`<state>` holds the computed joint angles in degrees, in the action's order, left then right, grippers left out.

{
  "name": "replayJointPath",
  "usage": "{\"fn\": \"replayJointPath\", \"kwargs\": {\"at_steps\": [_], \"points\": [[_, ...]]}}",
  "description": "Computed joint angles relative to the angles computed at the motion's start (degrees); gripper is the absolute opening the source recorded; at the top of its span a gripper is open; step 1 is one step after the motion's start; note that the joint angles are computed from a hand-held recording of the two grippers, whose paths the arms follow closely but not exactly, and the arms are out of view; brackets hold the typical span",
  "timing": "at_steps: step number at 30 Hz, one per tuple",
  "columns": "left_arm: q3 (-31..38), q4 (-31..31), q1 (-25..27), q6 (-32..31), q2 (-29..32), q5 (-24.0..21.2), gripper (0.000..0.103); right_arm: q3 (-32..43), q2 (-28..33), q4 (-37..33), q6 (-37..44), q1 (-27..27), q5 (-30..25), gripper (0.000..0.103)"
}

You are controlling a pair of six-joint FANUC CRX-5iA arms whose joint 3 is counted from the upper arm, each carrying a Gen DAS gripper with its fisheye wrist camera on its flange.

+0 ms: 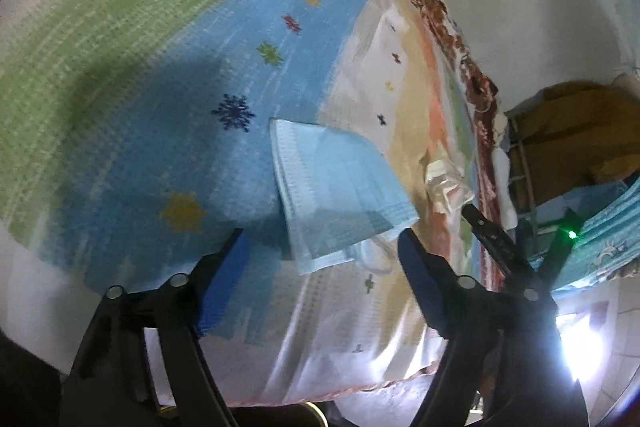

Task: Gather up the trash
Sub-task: 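Close left tool on blue face mask while right tool grasps crumpled wrapper, then lift the blue mask and wrapper and carry them over the bin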

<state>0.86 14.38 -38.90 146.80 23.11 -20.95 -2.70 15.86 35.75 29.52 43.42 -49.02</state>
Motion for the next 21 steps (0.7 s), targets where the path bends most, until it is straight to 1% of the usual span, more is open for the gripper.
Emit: {"fn": "replayJointPath", "kwargs": {"at_steps": [2, 4, 5, 6, 7, 8, 9, 10, 11, 12, 13, 14, 15, 16, 17, 21], "points": [[0.4, -0.34, -0.09, -0.14, 0.37, -0.14, 0.067, 0.24, 0.76, -0.56, 0.32, -0.77, 1.19, 0.049], [0.6, -0.49, -0.1, -0.09, 0.71, -0.08, 0.058, 0.51, 1.61, -0.4, 0.72, -1.4, 1.65, 0.041], [1.03, -1.23, -0.07, 0.67, 0.96, -0.36, 0.055, 0.5, 1.76, -0.36, 0.73, -1.61, 1.92, 0.039], [1.5, -2.09, -0.05, 1.57, 1.19, -0.68, 0.05, 0.48, 1.94, -0.78, 1.01, -2.15, 2.71, 0.034], [2.16, -3.21, -0.06, 2.67, 1.46, -1.24, 0.046, 0.41, 1.97, -0.84, 0.99, -2.41, 3.19, 0.03], [3.9, -4.76, -0.13, 3.95, 2.24, -2.81, 0.044, 0.15, 1.95, -0.54, 0.7, -2.65, 3.78, 0.028], [4.72, -5.57, -0.16, 4.28, 2.53, -3.71, 0.04, -0.13, 1.93, -0.04, 0.45, -2.82, 4.29, 0.024], [5.39, -5.97, -0.12, 4.23, 2.82, -4.31, 0.031, -0.44, 1.92, 0.75, 0.1, -2.92, 4.57, 0.019], [5.66, -4.71, 0.03, 2.98, 3.26, -4.43, 0.026, -0.56, 1.94, 1.35, -0.21, -2.93, 4.5, 0.016], [5.61, -3.13, 0.16, 1.67, 3.57, -4.21, 0.018, -0.53, 1.99, 1.44, -0.18, -2.88, 4.33, 0.01], [5.82, -3.18, 0.18, 1.67, 3.7, -4.34, 0.016, -0.3, 2.11, 1.35, 0.11, -2.79, 3.91, 0.007], [6.74, -4.89, 0.1, 2.83, 3.86, -5.23, 0.015, -0.27, 2.09, 1.43, 0.25, -2.64, 3.72, 0.006], [7.42, -6.38, -0.02, 3.81, 3.94, -5.97, 0.009, -0.27, 2.07, 1.56, 0.51, -2.55, 3.73, 0.002], [7.96, -7.81, -0.11, 4.81, 3.88, -6.82, 0.005, -0.37, 1.97, 1.88, 0.81, -2.34, 3.8, 0.001], [7.88, -8.88, -0.08, 6.18, 3.52, -6.97, 0.005, -0.36, 1.86, 1.86, 1.19, -2.18, 3.77, 0.0], [5.54, -10.15, 0.16, 9.63, 0.98, -4.8, 0.002, 0.21, 0.83, 0.1, 3.14, -1.19, 2.7, 0.0]]}}
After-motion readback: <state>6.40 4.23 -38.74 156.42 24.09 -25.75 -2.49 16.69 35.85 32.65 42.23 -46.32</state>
